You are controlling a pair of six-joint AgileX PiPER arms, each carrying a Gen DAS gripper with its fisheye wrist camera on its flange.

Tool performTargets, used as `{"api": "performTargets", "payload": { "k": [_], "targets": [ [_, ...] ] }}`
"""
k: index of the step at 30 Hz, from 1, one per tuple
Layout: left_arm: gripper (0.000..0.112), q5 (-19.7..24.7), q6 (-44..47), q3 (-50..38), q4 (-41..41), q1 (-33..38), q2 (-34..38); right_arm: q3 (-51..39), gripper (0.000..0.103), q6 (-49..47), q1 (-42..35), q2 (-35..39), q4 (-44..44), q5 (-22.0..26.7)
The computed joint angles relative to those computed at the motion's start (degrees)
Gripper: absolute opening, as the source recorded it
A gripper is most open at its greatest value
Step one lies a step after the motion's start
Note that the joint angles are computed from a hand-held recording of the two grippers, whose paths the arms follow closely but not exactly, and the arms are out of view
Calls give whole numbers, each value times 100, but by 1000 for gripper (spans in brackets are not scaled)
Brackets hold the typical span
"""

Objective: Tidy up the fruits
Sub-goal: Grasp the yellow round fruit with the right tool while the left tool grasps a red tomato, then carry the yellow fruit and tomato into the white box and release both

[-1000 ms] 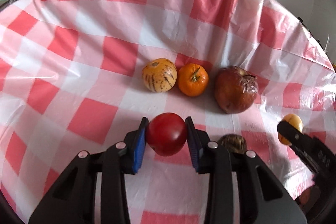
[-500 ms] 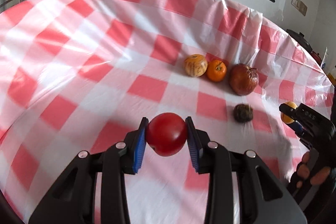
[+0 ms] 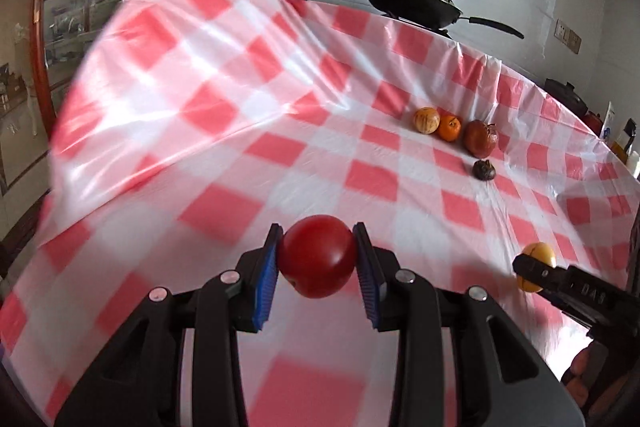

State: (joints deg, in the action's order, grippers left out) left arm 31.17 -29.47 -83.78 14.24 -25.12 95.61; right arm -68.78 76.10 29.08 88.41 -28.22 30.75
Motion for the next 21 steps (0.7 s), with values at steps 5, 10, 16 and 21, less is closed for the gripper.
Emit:
{"api": "performTargets", "payload": {
  "k": [5, 10, 16, 21],
  "targets": [
    [36, -260, 466, 1045, -329, 593, -895, -347, 44, 323, 1147, 236, -532, 475],
    [36, -345, 1526, 1774, -1297, 1448, -1569, -940, 44, 15, 1810, 635, -533, 863],
    [36, -311, 3019, 2543, -2421, 2511, -2242, -1925, 44, -688, 2529, 1322, -422, 1329],
    [36, -91, 4882, 3212, -4046, 3920, -2833, -3063, 44, -1838, 3204, 2103, -321, 1521]
  ]
}}
